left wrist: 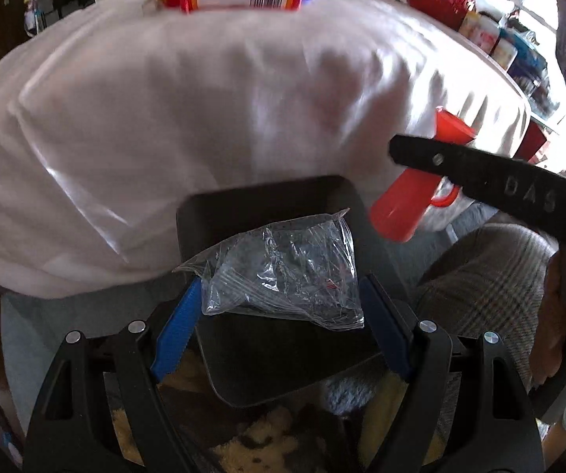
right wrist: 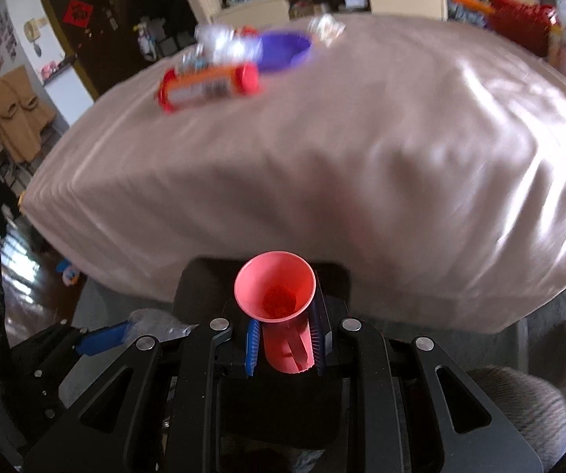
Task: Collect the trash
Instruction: 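Carry the pink cup to the black bin and open the right gripper, then grasp the clear plastic bag with the right gripper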
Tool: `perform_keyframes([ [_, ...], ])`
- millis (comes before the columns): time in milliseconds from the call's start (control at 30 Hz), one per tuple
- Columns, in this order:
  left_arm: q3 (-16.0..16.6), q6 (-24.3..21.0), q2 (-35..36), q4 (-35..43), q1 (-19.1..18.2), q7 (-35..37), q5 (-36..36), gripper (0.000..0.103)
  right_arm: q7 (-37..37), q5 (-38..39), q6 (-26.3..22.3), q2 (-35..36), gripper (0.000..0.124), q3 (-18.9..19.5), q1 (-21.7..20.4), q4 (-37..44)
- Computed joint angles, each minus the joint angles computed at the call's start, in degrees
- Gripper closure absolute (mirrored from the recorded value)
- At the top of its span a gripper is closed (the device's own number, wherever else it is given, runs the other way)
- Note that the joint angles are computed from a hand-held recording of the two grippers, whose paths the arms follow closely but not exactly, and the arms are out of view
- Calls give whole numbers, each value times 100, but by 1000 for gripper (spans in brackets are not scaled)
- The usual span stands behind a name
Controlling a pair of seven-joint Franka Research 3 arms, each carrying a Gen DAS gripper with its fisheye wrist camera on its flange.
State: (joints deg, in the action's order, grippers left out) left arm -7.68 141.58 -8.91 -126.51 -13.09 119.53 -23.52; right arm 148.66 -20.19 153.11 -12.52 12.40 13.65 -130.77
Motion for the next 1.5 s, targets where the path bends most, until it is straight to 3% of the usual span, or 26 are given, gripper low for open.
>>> perform_keyframes([
  [267,-56,-51,183,22,77,-187,308,24,-321,407,-79,216,100,-127,204,39],
  [333,-74,-95,228,62,92,-227,362,23,-420,507,-43,217,92,-166,231,25],
  [400,-81,-113,242,65,112,-233,387,20,-489,529,-87,193,65,-172,230,27],
  [600,-103,-30,280,104,162,-353,507,9,-411,426,-221,171,64,-126,186,112],
  [767,-55,22,233,118,217,-384,507,8,-403,351,-411,68,59,-109,150,116],
  [867,-23,88,211,171,243,-402,463,8,-330,231,-594,18,48,-85,120,179],
  [1233,103,346,200,534,402,-538,435,8,-186,-117,-542,-338,48,-60,-266,406],
  [1367,60,383,425,944,463,-692,629,8,-178,-421,-575,0,48,-35,-389,981],
  [1500,-31,401,685,1387,513,-842,814,8,-628,-267,-367,558,49,-289,-252,1662],
])
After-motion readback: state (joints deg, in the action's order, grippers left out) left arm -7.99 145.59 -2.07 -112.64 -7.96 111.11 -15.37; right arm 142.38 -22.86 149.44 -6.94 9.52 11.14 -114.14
